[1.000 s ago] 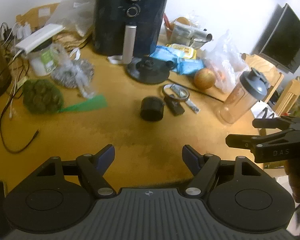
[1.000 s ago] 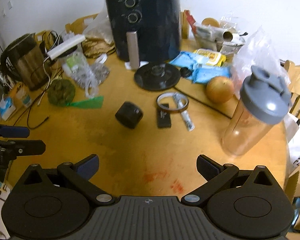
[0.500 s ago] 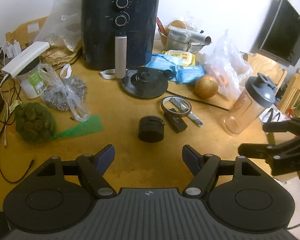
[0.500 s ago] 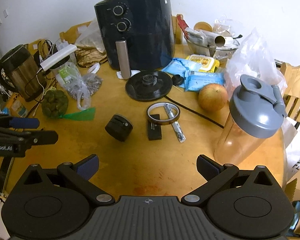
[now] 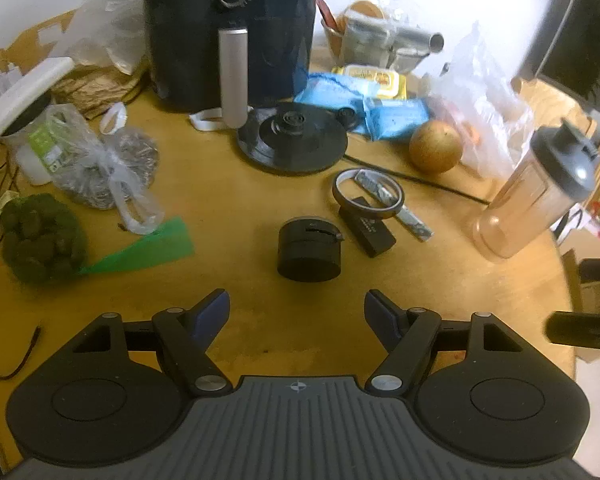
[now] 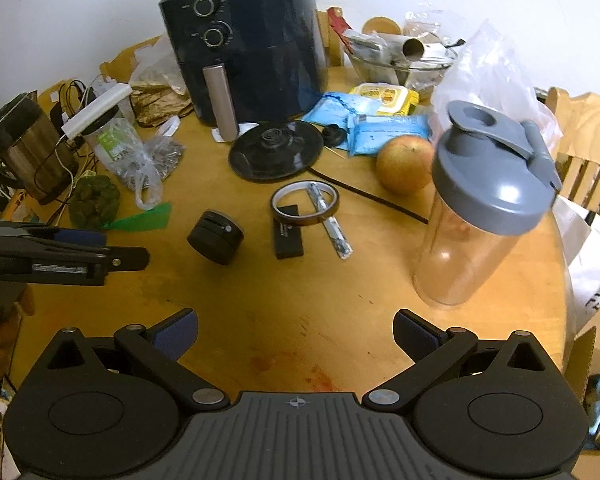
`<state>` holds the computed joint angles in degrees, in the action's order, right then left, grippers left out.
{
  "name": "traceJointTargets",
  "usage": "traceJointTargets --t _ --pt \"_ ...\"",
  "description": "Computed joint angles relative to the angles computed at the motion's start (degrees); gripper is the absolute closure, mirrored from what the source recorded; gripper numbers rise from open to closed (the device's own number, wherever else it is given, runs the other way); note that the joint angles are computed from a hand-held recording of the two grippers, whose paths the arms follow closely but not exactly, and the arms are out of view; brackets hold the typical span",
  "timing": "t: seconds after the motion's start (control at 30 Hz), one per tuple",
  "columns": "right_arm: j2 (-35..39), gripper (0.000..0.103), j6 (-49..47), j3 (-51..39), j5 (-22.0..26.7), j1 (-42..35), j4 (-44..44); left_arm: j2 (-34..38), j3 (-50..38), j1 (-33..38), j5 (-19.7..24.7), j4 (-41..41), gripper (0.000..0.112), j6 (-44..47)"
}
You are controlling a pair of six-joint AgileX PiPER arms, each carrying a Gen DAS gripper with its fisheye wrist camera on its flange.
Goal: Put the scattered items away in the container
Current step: 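Move the left tool down onto the black round cylinder, then close the left tool on the black cylinder and lift it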
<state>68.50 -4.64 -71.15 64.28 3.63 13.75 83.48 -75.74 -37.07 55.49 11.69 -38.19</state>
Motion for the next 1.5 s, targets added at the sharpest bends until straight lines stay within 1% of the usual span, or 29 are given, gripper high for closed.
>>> traceJointTargets --t 0.13,0.33,0.5,0.6,0.83,0.87,0.9,0.93,0.97,1.1,1.5 --pt "-0.3 0.0 -0.2 0.8 0.4 -1.8 0.0 3.0 -0.5 -0.1 -1.5 1.1 0.038 0.2" --pt "-1.0 0.0 -0.4 1.9 0.8 -4.6 0.1 7.8 -2.1 -1.1 -3.1 4.8 0.038 -2.1" --pt "-1.7 0.0 -0.5 2.8 1.1 -6.6 0.2 11.6 -3.7 -2.2 -3.7 8.2 0.039 -4.3" --pt "-1.9 0.0 -0.4 3.1 1.3 -7.5 0.6 13.0 -3.9 -2.6 -4.9 9.7 0.039 -5.4" --pt "-2.6 0.0 -1.5 4.0 1.9 -9.9 1.1 16.5 -5.3 -3.0 -6.0 11.1 0.039 -6.1" --pt "-2.7 0.0 -1.6 4.1 2.0 -10.3 1.1 16.8 -5.3 -3.1 -6.2 11.6 0.041 -6.5" --pt "-2.8 0.0 -1.8 4.3 2.1 -10.7 1.2 17.1 -5.3 -3.2 -6.2 12.0 0.05 -6.8" --pt "-2.8 0.0 -2.0 4.4 2.1 -11.0 1.3 17.6 -5.6 -3.1 -6.2 11.8 0.055 -6.6" --pt "-2.8 0.0 -2.1 4.5 2.2 -11.4 1.5 17.7 -5.8 -3.0 -6.1 11.5 0.056 -6.5" --pt "-2.9 0.0 -2.5 4.9 2.3 -12.2 1.7 17.7 -6.5 -3.0 -4.8 10.9 0.056 -6.4" --pt "-2.7 0.0 -4.5 5.7 2.1 -12.9 3.7 13.8 -6.0 -4.1 -3.4 11.4 0.057 -6.4"
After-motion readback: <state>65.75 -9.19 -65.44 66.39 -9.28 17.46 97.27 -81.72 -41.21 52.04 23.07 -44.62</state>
